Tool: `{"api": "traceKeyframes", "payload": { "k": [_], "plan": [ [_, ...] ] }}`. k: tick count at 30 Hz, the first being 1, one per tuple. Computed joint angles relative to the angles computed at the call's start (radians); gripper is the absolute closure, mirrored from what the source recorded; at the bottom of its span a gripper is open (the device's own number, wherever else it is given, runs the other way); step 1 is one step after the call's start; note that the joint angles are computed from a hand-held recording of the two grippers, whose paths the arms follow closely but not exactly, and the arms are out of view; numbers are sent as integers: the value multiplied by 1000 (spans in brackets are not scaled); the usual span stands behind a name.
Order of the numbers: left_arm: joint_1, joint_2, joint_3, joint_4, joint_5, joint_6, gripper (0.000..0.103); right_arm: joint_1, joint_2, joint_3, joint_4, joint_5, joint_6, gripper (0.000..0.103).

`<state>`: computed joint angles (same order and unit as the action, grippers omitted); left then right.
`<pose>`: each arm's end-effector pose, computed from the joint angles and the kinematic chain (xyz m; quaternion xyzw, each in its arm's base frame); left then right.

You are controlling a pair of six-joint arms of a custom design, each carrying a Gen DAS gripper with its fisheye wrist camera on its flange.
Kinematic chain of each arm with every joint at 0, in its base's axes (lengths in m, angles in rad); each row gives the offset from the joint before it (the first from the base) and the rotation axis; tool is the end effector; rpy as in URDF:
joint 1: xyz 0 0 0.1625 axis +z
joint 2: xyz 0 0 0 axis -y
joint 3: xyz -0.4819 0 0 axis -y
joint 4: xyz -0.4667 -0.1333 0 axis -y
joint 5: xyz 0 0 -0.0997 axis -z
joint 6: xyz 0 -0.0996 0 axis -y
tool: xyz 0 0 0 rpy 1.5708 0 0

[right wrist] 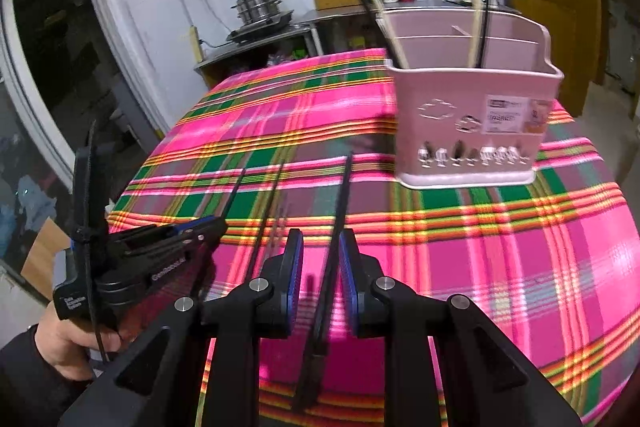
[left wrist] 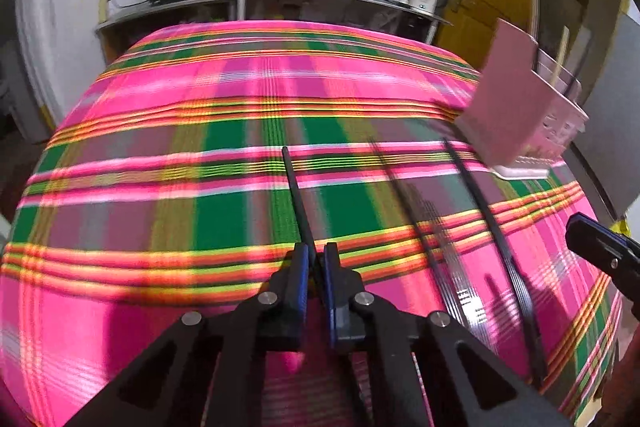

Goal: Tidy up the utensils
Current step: 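Close the right tool on a black chopstick while the left tool grasps another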

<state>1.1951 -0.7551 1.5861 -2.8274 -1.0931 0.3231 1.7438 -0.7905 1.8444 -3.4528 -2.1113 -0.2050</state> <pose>-0.1243 -0.8033 0.1087 0.2782 0.9094 -0.2112 0.2258 0.2013 -0.6754 0.1149 0.0603 -0.8867 0.3838 0.2506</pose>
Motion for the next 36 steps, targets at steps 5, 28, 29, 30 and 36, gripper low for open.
{"api": "traceKeyframes", "payload": {
  "k": [5,28,29,30,36],
  "plan": [
    [28,-27,-4,13,-4,-17,95,2,48,-74,64,37,-17,84],
    [54,23,-137,116,-28,-55,91,-30,226,-399,369,2,-1,84],
    [52,26,-138,113,-23,-46,89,-29,227,-398,365,-1,-5,84],
    [50,30,-141,111,-18,-34,88,-27,230,-401,366,-7,-7,84],
    [40,52,-160,106,12,13,87,-16,253,-441,397,-50,-23,88]
  ]
}}
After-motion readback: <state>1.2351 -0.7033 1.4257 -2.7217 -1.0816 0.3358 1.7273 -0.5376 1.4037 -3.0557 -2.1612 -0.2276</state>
